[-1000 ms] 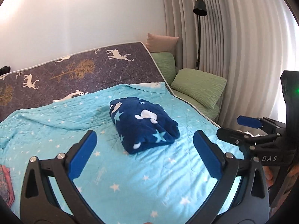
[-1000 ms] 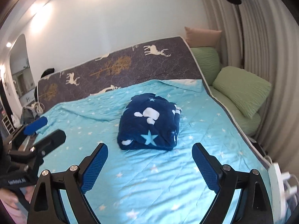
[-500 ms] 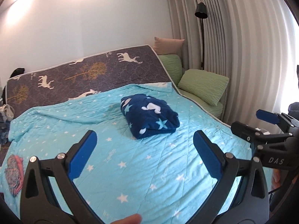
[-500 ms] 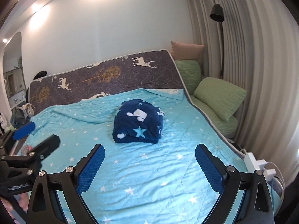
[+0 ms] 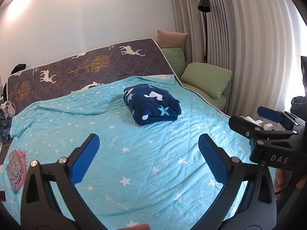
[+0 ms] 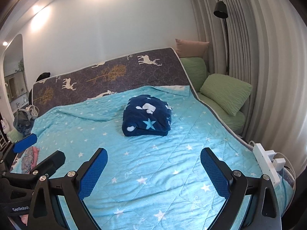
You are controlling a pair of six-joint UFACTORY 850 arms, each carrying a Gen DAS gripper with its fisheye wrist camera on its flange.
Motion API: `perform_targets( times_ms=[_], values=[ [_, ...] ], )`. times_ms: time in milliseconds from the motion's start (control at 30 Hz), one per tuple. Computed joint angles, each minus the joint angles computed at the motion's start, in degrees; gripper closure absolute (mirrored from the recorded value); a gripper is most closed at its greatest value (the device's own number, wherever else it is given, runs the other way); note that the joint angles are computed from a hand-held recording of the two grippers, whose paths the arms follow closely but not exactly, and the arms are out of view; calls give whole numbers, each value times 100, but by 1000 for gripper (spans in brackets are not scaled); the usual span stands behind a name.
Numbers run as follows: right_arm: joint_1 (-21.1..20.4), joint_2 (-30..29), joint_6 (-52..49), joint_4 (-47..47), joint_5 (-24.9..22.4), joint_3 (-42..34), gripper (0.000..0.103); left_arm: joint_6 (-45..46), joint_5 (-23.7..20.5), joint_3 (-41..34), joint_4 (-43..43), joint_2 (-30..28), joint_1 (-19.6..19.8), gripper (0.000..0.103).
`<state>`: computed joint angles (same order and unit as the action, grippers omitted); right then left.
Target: Fold small clothes
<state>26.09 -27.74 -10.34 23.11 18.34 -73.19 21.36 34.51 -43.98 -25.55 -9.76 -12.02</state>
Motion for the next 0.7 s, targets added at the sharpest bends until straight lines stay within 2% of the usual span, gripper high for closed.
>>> perform_targets(
  times_ms=[700],
  values=[
    [27,-30,-258,258,-161,-70,4,44,58,2,-162,-36,-20,1]
  ],
)
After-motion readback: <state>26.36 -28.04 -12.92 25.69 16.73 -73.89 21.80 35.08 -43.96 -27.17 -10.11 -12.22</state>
